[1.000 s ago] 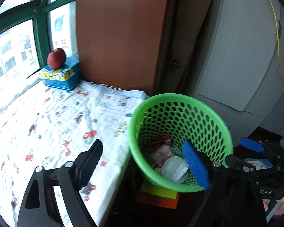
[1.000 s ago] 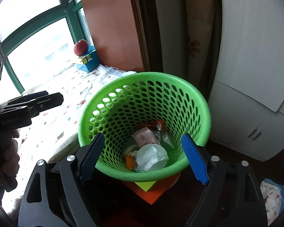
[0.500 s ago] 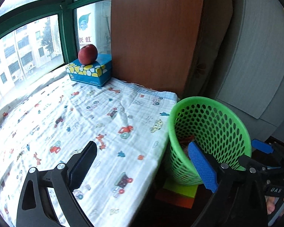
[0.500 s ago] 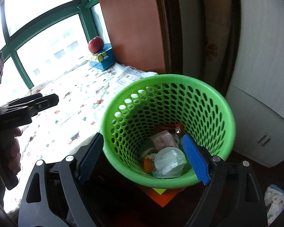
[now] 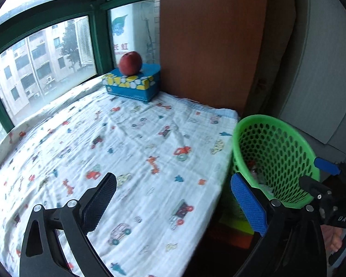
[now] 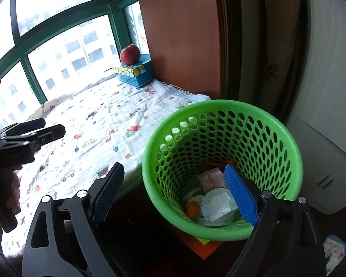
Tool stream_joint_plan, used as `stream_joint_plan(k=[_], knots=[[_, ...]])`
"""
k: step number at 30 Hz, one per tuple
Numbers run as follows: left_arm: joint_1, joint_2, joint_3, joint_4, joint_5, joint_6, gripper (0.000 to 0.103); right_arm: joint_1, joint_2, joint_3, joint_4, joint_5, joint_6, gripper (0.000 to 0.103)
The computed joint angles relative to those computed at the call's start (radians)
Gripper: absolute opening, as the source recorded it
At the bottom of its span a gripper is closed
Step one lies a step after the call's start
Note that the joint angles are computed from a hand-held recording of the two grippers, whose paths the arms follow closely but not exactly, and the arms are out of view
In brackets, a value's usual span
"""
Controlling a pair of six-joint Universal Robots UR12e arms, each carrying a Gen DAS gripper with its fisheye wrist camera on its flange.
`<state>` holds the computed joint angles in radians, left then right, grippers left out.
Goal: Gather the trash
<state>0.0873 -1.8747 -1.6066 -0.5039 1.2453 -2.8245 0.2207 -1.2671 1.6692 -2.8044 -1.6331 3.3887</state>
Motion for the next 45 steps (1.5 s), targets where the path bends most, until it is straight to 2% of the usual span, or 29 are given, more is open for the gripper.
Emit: stream_joint_plan(k=[4,12,19,24,45], knots=[[0.014,0.005,-0.005,-0.002,0.004,-0.017,0.096,0.005,0.007,-0.011,-0.009,0.004,-0.003,0.089],[0.031,0.028,-0.05,0.09,0.064,-0.045,0.096,0.02,0.019,-0.031,-0.019,-0.014,-0.008,0.09],[0.05,0.046,-0.072,0.115,0.084,-0.097,0.096,0.046,0.03,-0.049,-0.034,-0.074,-0.043,0.093],[0.049,0.06,-0.09,0.148,0.122,-0.116,0.096,0.054,0.038,-0.057,-0.046,-0.074,-0.06,0.094],[0.052,0.087,-0.121,0.201,0.189,-0.164,0.096,0.064,0.055,-0.073,-0.086,-0.047,-0.079,0.096]])
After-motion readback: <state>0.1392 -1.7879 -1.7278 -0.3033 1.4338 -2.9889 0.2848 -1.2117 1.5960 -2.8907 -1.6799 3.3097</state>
